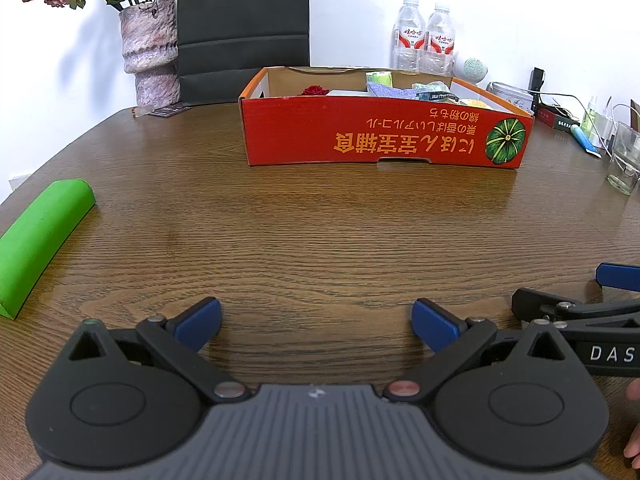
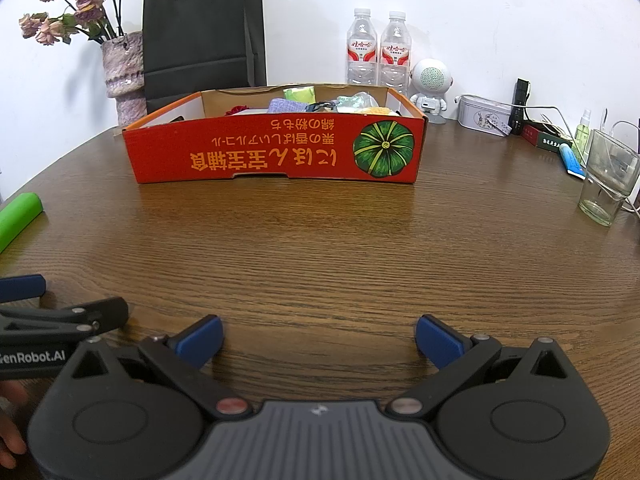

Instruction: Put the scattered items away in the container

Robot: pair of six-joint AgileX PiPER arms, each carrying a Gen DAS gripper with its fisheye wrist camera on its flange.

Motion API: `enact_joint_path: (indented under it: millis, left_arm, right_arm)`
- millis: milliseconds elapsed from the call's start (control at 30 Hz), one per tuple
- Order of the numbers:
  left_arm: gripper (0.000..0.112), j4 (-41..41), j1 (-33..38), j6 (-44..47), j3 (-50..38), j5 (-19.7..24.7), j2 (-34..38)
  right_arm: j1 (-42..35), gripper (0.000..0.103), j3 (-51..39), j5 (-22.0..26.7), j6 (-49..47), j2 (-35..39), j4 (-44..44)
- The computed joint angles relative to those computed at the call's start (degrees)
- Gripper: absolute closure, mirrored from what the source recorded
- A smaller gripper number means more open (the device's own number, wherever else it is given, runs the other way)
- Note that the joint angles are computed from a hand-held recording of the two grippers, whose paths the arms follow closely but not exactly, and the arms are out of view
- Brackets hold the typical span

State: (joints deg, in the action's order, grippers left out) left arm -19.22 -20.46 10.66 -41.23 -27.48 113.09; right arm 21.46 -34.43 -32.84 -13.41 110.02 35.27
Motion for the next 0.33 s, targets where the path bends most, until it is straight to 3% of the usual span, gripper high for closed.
enact_joint_path:
  millis: [333]
  left_arm:
    - [0.009, 0.8, 0.2, -0.8, 0.2, -0.1, -0.1]
  right_arm:
    - [0.0, 0.0, 0.0, 0.0, -0.1, 0.0, 0.1]
